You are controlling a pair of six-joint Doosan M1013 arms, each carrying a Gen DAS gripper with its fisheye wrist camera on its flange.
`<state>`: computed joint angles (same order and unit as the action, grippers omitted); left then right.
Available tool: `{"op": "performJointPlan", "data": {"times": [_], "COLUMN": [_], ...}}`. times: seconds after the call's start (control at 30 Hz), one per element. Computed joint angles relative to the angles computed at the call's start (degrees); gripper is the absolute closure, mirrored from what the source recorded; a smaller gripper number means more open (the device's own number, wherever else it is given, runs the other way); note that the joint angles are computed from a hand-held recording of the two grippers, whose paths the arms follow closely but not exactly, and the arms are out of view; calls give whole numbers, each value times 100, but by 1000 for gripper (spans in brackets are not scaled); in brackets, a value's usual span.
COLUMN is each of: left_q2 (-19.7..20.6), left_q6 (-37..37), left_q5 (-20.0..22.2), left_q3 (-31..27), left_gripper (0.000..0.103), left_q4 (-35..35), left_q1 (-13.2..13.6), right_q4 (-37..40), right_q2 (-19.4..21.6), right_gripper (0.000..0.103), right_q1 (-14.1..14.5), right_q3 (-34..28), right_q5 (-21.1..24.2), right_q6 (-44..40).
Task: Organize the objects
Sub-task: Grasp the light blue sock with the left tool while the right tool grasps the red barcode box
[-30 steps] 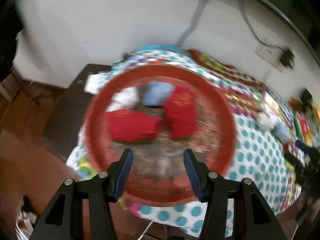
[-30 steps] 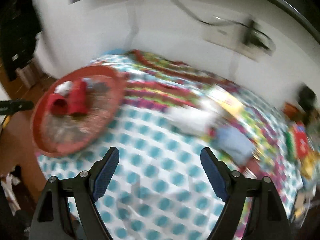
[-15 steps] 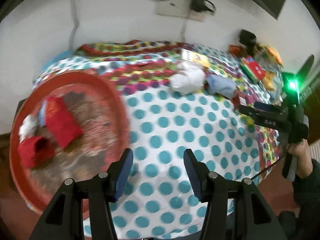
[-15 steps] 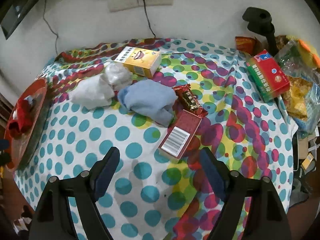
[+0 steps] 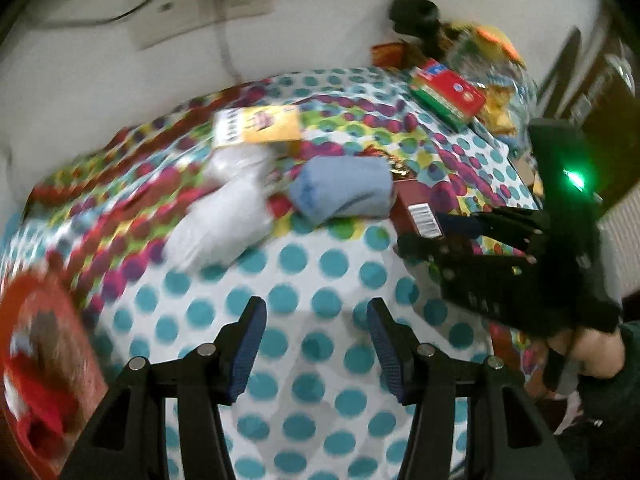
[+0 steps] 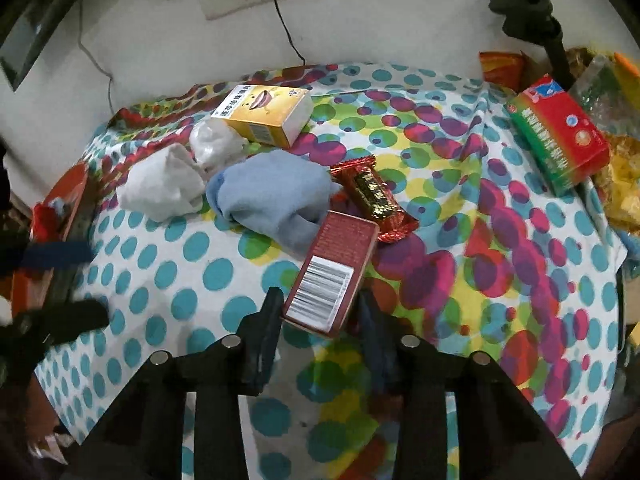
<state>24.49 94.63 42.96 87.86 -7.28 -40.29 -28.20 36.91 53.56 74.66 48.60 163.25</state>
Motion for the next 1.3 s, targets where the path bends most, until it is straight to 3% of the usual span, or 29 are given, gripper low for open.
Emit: {"op": "performJointPlan", "data": {"times": [0.4, 0.67, 0.9, 1.0, 1.1, 1.17, 1.3], "left_q2": [798, 1133, 1208, 1187, 1173, 1122, 985], "left_q6": [433, 329, 183, 114, -12, -127, -250], "left_q5": [630, 873, 660, 499, 560, 589, 582], "left_q3": [-1124, -1508, -1480, -1425, -1440, -1420, -1303], "left_gripper": [49, 49, 49, 48, 58, 74, 75], "left_q4": [110, 754, 965, 729, 440, 436, 465], "left_q1": [-255, -350, -356, -283, -207, -200, -215], "right_q4": [-99, -134, -123, -182, -217, -253, -359], "right_q2": [-353, -427, -355, -323, -329, -307, -318], "right_gripper": [75, 74, 73, 74, 75, 75, 75], "right_q1": [19, -64, -128, -132, -118, -113, -67], "right_q3": [686, 877, 791, 740, 720, 688, 668], "right_q5": [-808, -1253, -1345, -1297, -1270, -1246, -1160], "right_q6": [-20, -168, -200, -123, -57, -74, 66]}}
